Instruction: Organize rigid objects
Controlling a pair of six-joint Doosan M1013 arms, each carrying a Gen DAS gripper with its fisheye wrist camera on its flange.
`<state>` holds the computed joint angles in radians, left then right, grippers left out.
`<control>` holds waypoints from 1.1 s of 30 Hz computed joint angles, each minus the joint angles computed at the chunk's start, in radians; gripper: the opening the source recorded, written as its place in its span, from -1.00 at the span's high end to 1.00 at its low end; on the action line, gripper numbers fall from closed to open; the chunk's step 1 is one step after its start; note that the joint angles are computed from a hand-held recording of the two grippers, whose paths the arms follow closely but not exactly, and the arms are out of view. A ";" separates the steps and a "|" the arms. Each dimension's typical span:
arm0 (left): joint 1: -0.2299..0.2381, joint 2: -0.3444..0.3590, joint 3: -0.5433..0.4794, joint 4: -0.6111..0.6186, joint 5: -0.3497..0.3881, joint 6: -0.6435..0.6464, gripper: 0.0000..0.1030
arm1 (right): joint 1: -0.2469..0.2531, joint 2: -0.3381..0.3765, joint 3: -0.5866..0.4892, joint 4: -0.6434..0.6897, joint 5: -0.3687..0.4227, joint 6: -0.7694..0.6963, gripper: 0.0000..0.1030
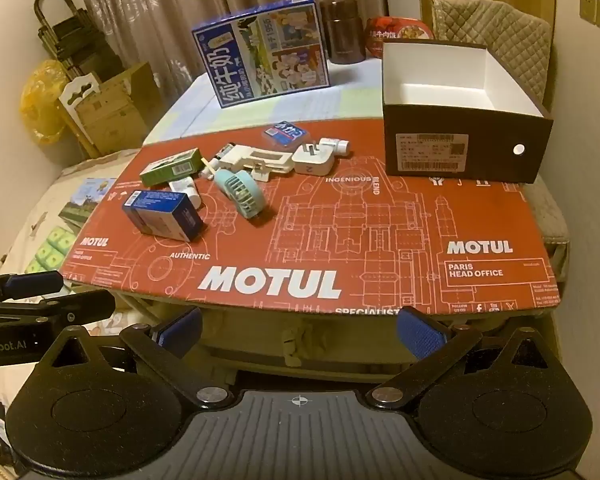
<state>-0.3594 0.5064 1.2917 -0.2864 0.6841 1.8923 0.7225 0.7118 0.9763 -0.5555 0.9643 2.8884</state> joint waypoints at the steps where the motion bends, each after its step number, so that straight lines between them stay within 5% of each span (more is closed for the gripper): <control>1: 0.000 0.000 0.000 -0.003 0.001 0.004 -0.59 | 0.000 0.000 0.000 -0.004 0.000 0.001 -0.96; 33: -0.004 0.003 -0.001 0.016 0.001 -0.004 -0.59 | 0.002 0.003 -0.004 -0.010 0.003 0.009 -0.96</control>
